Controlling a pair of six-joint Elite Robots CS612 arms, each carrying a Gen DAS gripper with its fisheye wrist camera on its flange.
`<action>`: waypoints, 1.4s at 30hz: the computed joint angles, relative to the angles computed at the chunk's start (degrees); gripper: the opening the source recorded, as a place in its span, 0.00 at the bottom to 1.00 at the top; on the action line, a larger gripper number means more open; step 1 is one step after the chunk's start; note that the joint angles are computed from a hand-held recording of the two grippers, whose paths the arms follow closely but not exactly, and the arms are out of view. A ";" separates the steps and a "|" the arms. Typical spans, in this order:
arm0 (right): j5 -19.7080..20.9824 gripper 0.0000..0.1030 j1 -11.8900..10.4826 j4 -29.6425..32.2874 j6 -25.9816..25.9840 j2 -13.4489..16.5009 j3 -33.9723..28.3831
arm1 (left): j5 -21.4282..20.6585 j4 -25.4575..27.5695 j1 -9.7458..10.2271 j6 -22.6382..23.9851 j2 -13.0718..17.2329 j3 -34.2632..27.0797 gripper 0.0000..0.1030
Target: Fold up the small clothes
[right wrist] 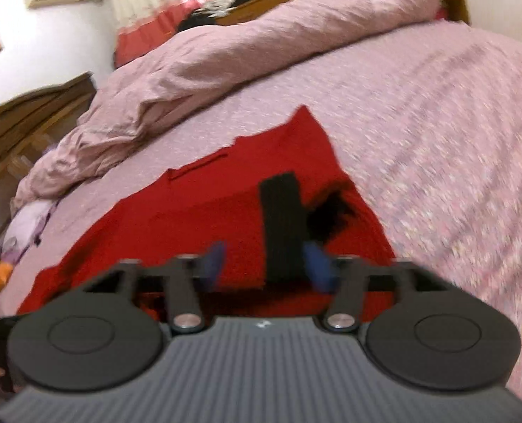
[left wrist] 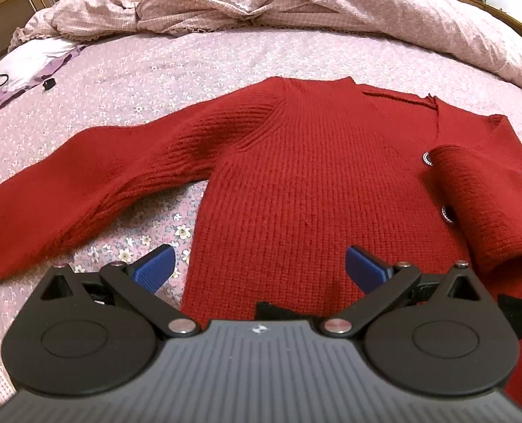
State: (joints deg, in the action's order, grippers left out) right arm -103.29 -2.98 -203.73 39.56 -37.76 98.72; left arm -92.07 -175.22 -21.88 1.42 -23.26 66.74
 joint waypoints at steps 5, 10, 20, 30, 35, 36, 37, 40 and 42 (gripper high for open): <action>5.44 0.66 -1.08 -0.99 4.27 0.88 0.01 | 0.04 0.30 -0.13 0.60 -0.04 0.12 1.00; 4.34 0.65 -0.96 -0.03 3.14 2.56 -2.57 | 0.12 -0.11 -0.19 1.30 -0.05 0.28 1.00; -3.69 0.65 0.53 2.79 7.04 1.43 -1.91 | 0.75 -0.56 0.53 -1.27 0.14 -0.29 1.00; 1.26 0.48 -0.77 1.28 11.02 2.86 -2.64 | -0.14 -0.78 0.66 -0.98 -0.01 0.11 1.00; -0.17 0.09 -0.31 -2.92 6.91 2.52 -2.05 | -0.04 0.26 0.80 -1.92 0.22 -0.34 1.00; -0.15 0.08 -0.16 -4.47 5.71 2.48 -2.07 | -0.11 0.30 0.83 -1.93 0.24 -0.36 1.00; 0.35 0.08 -0.09 -6.09 4.47 2.54 -2.22 | -0.07 0.24 0.83 -1.94 0.21 -0.32 1.00; 1.37 0.08 0.26 -7.92 0.28 2.36 -3.07 | -0.31 -0.21 0.95 -2.10 0.10 -0.16 1.00; 1.64 0.08 0.37 -8.82 -1.07 2.26 -3.24 | -0.47 -0.87 1.08 -2.25 0.10 -0.04 1.00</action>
State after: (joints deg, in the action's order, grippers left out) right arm -101.66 -2.61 -212.55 38.49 -35.50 95.48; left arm -92.54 -176.09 -20.80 -0.83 -23.16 66.71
